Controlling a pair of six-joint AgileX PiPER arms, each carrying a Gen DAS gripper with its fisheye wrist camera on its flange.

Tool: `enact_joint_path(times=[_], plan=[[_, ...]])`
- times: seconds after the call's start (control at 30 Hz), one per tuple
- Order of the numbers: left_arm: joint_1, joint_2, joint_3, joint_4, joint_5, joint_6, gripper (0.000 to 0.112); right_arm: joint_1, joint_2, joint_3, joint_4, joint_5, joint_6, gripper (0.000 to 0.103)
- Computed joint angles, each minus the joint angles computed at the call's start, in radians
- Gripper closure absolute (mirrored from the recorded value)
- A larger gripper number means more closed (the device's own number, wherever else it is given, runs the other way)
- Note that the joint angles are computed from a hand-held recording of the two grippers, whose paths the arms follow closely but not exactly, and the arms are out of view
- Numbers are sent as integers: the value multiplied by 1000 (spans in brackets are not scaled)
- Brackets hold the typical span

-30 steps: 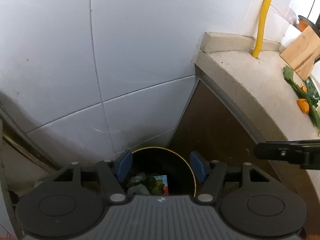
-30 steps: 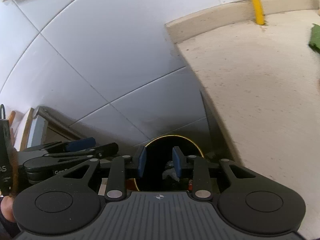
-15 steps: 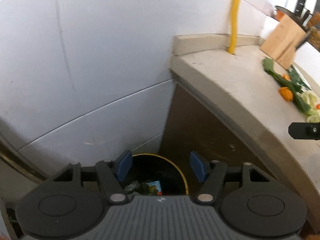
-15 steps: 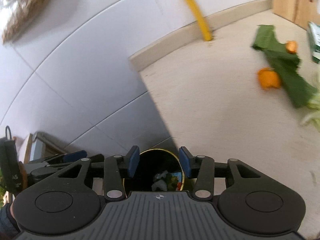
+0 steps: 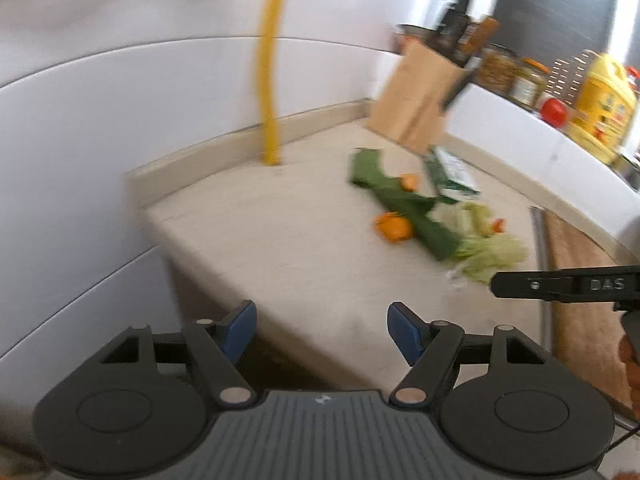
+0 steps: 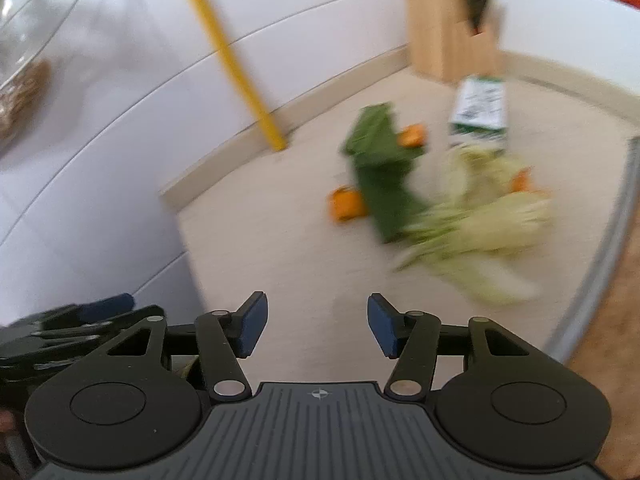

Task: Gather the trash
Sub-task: 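Move both grippers back over the lettuce on the counter, then grasp the pale lettuce leaf with the right gripper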

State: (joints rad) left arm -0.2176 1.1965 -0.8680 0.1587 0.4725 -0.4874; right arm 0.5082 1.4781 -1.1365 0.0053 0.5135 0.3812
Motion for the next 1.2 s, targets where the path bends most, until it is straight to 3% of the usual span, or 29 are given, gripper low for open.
enact_joint_path(times=[0.2, 0.43, 0.63, 0.8, 0.93, 0.97, 1.03, 1.2], plan=[[-90, 116, -105, -23, -12, 6, 46, -96, -35, 42, -124, -27, 60, 27], [-144, 199, -186, -14, 7, -39, 45, -213, 21, -1, -92, -49, -132, 26], [-170, 242, -227, 17, 39, -111, 45, -280, 129, -110, 145, -3, -533, 28], [-174, 263, -247, 18, 68, -140, 45, -302, 248, -235, 301, 89, -811, 29], [-171, 259, -247, 20, 80, -144, 45, -306, 301, -316, 277, 187, -768, 51], [-166, 257, -244, 11, 77, -139, 45, -307, 293, -317, 281, 214, -773, 64], [-155, 258, -242, -16, 69, -118, 45, -313, 263, -304, 294, 268, -756, 78], [-127, 269, -249, -141, 46, 19, 45, -345, 106, -175, 417, 349, -762, 87]])
